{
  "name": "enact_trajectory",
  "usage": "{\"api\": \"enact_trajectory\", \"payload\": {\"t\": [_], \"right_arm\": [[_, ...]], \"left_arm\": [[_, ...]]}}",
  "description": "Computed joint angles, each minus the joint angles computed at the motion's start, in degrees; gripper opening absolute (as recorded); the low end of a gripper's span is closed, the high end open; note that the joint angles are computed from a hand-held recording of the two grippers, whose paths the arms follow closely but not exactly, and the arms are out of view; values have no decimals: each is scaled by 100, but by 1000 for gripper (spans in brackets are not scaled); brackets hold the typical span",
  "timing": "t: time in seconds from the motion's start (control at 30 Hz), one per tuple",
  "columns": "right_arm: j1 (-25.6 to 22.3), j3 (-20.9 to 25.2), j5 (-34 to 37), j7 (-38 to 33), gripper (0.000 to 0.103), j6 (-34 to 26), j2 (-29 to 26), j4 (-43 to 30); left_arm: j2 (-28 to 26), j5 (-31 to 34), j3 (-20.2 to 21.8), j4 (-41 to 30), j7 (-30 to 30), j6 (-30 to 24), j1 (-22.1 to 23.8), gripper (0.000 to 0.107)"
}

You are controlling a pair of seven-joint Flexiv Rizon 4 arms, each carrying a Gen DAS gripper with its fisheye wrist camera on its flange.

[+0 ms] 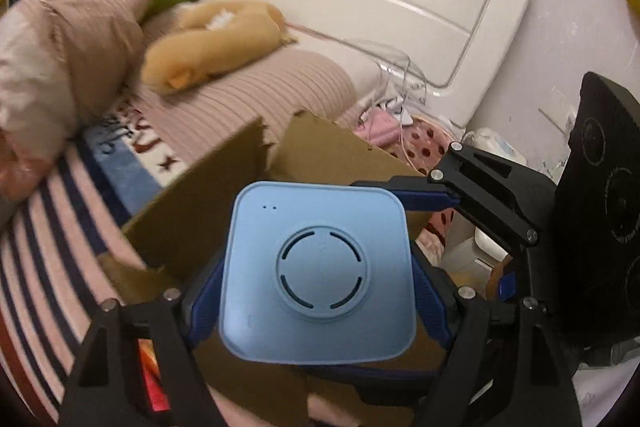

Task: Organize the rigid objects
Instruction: 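Carry the light blue case into the cardboard box and open the left gripper, then grasp the pink bottle with the right gripper while the left reaches for the earbud case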

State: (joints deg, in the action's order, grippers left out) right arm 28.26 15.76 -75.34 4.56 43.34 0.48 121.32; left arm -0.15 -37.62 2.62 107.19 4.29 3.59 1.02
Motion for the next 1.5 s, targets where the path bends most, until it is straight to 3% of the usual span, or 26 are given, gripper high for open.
{"api": "enact_trajectory", "payload": {"t": [0.1,0.17,0.33,0.4,0.57,0.7,0.77,0.93,1.03,1.1,1.23,1.3,1.4,1.5], "right_arm": [[-184,-78,144,164,83,347,148,233],[-188,-26,505,105,88,254,127,223],[-80,133,586,189,99,-140,191,202],[-35,125,362,281,99,-145,154,106],[-101,-144,-1207,1312,102,1077,-143,-327],[69,-345,-1757,1352,101,1929,-947,-1166],[292,-427,-1617,1116,100,1958,-1442,-1569],[751,-712,-230,757,70,1640,-2475,-2187],[999,-1048,333,1102,64,956,-2797,-2356],[1000,-1244,640,1218,53,922,-3041,-2518],[964,-1380,1546,604,37,779,-3423,-2920],[1106,-1543,1598,470,29,600,-3478,-2973],[1142,-1696,1316,653,28,897,-3315,-2709],[1267,-1720,811,766,27,853,-3004,-2446]], "left_arm": [[47,2,-51,114,-48,272,-96,81],[109,-126,-1,184,-7,494,-87,89],[-177,-850,242,-101,58,537,351,100],[-299,-1168,309,-133,-16,983,551,102],[-754,-1550,312,-97,133,2312,921,102],[-1380,-1474,222,-278,31,2721,1304,102],[-1588,-1493,161,-275,-4,2813,1480,102],[-1939,-1586,6,-242,67,2953,1831,102],[-1948,-1661,-47,-77,239,3138,1896,102],[-1949,-1717,-82,12,380,3185,1922,102],[-1929,-1710,-89,122,424,3158,1933,102],[-1888,-1627,-59,173,417,2922,1979,102],[-1845,-1348,-8,209,412,2221,2058,102],[-1754,-1232,13,373,449,2087,1946,102]]}}
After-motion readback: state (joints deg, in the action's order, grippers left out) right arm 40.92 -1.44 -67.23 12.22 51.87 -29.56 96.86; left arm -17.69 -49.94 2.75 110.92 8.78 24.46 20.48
